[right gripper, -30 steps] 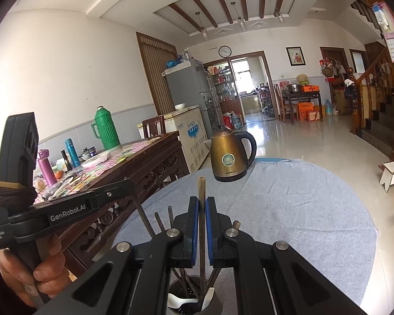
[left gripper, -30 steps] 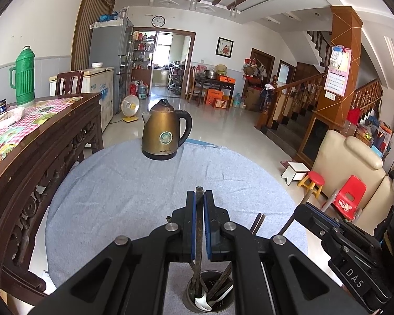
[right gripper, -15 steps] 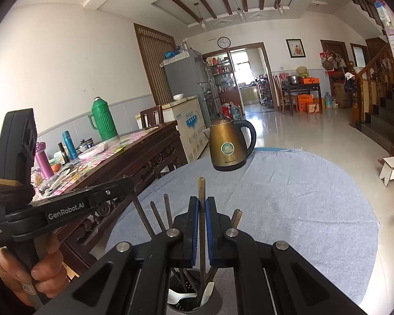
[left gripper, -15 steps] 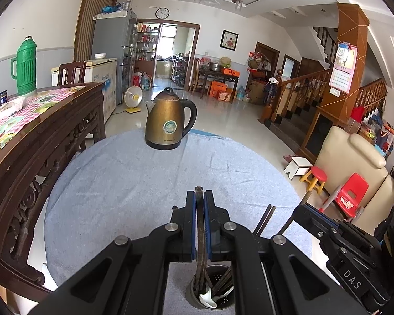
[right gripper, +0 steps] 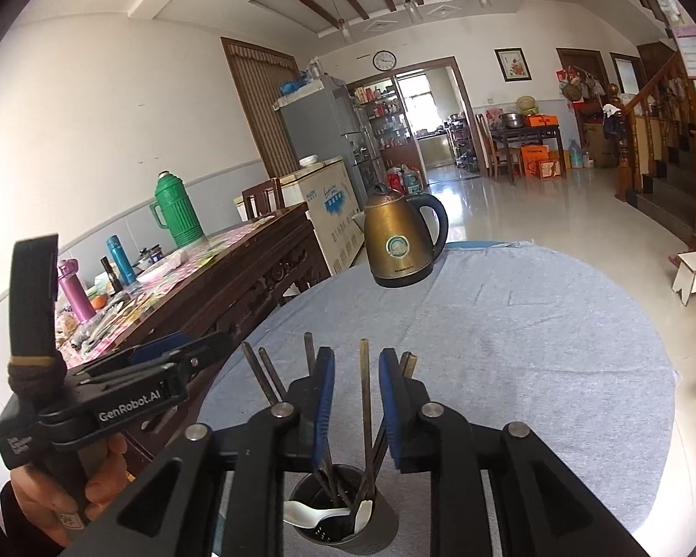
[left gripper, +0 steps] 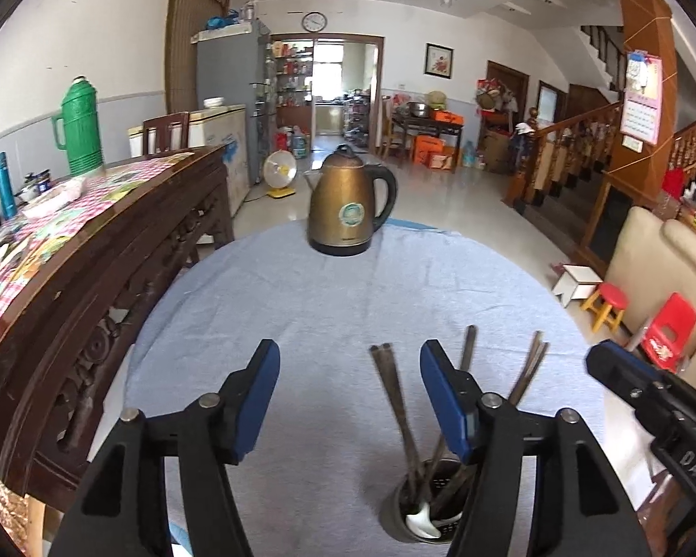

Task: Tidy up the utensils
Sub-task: 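Open both tools to release the chopsticks into the holder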

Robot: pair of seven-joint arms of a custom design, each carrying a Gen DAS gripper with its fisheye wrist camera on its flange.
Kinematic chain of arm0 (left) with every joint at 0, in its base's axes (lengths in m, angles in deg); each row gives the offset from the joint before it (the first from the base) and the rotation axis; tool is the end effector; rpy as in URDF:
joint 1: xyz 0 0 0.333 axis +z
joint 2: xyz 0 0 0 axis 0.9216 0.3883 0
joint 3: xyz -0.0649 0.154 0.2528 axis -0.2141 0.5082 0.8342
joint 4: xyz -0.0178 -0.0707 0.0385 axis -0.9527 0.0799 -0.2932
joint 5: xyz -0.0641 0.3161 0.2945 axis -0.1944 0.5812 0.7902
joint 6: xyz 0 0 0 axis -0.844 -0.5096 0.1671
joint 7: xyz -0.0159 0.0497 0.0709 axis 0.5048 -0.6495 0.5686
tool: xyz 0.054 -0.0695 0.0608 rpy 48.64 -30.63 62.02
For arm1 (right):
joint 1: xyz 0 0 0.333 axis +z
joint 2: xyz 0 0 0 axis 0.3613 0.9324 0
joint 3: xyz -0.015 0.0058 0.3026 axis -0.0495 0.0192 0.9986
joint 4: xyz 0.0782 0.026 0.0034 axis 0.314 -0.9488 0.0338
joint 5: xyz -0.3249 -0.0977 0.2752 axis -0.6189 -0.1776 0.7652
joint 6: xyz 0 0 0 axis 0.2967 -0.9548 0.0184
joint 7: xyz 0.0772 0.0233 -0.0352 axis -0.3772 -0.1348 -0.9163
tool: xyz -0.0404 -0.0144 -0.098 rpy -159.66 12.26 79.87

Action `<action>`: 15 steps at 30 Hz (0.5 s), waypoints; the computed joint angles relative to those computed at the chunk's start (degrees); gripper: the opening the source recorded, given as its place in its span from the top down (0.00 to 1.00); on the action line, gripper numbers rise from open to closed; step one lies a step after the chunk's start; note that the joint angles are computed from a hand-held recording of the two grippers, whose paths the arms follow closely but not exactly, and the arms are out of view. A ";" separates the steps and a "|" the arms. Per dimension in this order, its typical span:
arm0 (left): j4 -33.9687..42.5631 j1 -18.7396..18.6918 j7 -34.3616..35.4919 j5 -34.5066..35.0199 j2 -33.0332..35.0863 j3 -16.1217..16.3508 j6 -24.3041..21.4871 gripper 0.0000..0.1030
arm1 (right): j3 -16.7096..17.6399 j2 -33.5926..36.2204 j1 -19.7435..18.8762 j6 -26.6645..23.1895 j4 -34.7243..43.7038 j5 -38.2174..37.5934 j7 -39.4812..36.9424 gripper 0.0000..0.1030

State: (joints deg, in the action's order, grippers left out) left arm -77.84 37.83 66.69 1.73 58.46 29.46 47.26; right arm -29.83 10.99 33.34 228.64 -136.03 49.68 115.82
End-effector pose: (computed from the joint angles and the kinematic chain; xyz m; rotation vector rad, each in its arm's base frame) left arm 0.6656 -0.3962 0.5697 -1.7743 1.5127 -0.8266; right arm 0.6586 0.2107 0.5822 -1.6207 1.2350 -0.3952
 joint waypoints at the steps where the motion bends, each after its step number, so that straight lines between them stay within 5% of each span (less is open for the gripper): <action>1: 0.08 -0.15 -0.21 0.21 0.07 0.17 -0.68 0.35 | -0.16 0.08 0.11 0.00 0.01 -0.65 0.67 0.75; 5: 1.42 -1.19 -1.62 2.04 0.88 0.87 -5.32 0.27 | -0.21 0.14 0.22 -0.13 -0.07 -2.17 1.99 0.69; 9: 2.82 -2.04 -2.40 4.19 1.69 1.13 -10.07 0.24 | -0.08 -0.05 0.34 1.03 -0.68 -3.60 2.67 0.47; 15: 3.28 -2.12 -2.21 5.48 2.10 0.92 -13.41 0.21 | -0.55 -0.22 0.94 1.80 -1.59 -9.07 6.60 0.47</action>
